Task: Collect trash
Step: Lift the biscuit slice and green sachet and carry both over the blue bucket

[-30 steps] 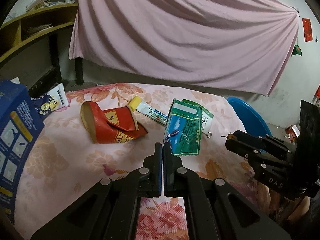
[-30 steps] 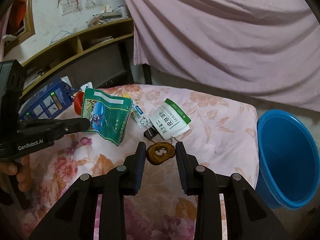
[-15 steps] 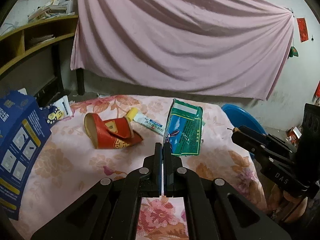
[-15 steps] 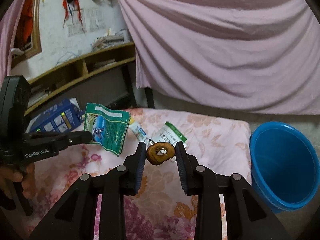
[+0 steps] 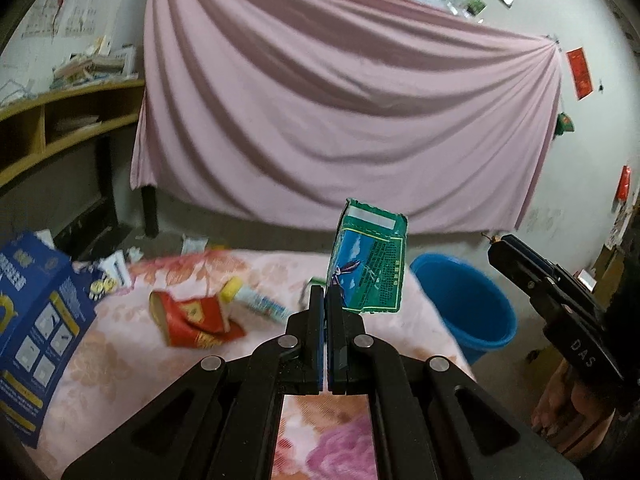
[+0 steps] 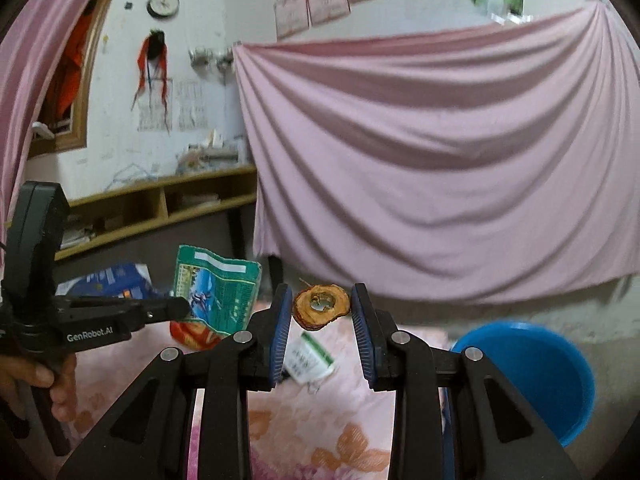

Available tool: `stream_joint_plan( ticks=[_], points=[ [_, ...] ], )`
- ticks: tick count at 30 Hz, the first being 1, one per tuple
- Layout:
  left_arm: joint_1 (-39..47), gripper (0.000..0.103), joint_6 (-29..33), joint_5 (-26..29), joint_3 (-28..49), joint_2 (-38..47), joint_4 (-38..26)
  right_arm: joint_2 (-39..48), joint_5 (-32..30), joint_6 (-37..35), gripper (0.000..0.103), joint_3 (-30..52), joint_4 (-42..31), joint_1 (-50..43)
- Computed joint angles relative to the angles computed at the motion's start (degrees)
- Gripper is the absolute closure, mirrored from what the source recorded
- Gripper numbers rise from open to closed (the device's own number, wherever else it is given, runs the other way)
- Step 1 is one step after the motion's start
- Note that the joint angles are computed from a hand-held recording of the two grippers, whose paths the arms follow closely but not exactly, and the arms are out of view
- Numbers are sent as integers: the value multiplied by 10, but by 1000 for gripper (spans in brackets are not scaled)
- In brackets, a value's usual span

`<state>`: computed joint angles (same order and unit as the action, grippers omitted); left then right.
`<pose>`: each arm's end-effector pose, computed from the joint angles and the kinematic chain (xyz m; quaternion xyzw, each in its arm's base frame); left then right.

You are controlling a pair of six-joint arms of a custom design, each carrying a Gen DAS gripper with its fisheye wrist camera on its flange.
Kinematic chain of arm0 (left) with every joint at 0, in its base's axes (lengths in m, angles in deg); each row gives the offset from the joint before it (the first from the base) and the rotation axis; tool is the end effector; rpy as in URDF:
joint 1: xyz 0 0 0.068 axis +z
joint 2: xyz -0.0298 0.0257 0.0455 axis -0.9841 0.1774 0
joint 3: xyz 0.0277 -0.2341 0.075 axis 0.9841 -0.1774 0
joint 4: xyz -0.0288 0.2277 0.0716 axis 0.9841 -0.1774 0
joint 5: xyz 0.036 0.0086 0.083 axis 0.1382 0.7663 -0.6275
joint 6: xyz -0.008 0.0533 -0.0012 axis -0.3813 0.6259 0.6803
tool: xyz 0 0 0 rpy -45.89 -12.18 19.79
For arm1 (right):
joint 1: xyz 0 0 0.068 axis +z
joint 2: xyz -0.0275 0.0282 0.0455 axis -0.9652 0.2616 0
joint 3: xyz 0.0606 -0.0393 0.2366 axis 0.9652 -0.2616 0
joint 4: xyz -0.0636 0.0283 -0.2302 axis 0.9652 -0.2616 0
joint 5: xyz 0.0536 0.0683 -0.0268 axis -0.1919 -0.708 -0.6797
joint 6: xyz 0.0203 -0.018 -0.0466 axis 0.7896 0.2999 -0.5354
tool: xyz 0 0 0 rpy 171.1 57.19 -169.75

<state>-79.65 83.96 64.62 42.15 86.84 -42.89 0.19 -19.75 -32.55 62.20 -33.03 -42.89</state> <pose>0.3714 -0.0199 0.1785 0.1979 0.8382 -0.2399 0.4480 0.2690 0.1512 0.2182 -0.0374 0.8012 0.0500 0.5951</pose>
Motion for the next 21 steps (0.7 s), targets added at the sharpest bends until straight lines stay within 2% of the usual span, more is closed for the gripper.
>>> stream_joint_plan(
  ticks=[7,14,21],
  points=[
    [-26,103,-25,8,4,-33,18,-49,45,-41,75,-34,44,11],
    [-63,103,-81,20,-6,-52,95,-112,118,-97,75,-76,104,27],
    [-117,103,-115,25,-44,-85,217,-186,190,-167,75,-133,191,34]
  ],
)
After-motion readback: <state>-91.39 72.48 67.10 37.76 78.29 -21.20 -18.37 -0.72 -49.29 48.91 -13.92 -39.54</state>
